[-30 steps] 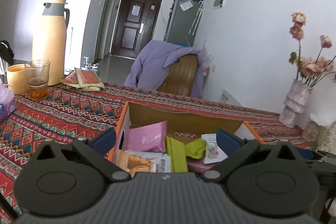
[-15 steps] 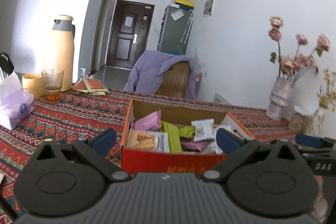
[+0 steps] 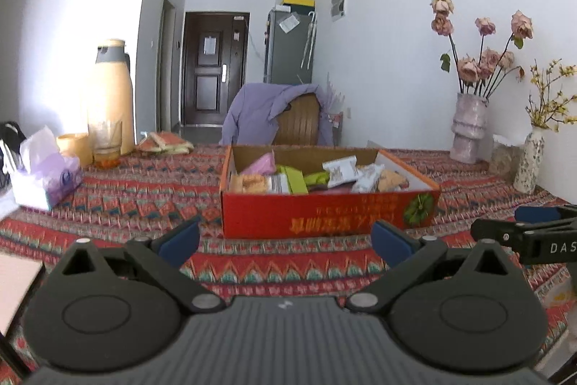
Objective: Organize snacks
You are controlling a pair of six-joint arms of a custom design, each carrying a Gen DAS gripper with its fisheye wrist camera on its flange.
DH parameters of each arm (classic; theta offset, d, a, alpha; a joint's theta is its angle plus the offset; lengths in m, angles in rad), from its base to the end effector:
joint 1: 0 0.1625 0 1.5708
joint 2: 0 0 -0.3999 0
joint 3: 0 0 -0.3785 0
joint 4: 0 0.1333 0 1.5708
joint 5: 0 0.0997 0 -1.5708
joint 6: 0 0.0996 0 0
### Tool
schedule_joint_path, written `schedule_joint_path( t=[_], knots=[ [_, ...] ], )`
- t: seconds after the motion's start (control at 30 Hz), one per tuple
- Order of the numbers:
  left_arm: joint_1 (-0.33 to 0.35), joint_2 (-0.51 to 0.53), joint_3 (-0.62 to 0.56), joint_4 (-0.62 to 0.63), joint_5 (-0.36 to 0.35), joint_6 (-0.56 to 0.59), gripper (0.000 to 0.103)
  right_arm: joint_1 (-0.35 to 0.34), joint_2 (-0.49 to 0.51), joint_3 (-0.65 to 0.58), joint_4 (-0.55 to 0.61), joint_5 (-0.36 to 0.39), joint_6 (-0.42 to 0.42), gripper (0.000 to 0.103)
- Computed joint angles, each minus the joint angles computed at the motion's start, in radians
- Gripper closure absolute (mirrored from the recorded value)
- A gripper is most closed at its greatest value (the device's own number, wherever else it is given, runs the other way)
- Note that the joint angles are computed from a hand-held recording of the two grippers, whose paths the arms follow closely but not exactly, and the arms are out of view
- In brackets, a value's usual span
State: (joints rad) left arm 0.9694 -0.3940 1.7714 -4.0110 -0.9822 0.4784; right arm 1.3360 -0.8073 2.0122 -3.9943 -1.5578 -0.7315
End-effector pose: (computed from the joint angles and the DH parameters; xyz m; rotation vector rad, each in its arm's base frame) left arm -0.1630 -0.5708 -0.0086 0.8243 2.1665 -1.3814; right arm 0.0053 -0.5563 0.1572 0.5554 -2.1493 1.3786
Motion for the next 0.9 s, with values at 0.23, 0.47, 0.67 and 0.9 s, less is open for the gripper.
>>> schedule_joint_path(
  t=[0.23,0.47,0.67,0.9],
  knots=[
    [0.008,0.006,0.037,0.007,0.023,-0.033,0.0,-0.027,0.005,0.049,-0.041,-0.012,-0.002,0.0],
    [0.016,0.003,0.054,0.014,0.035,-0.051,0.0,-0.037,0.019,0.061,-0.075,-0.03,0.012,0.0],
    [0.018,0.0,0.055,0.027,0.03,-0.059,0.0,-0.037,0.021,0.06,-0.064,-0.028,0.014,0.0],
    [0.022,-0.001,0.052,0.047,0.025,-0.07,0.0,-0.037,0.022,0.056,-0.052,-0.03,0.021,0.0]
  ],
)
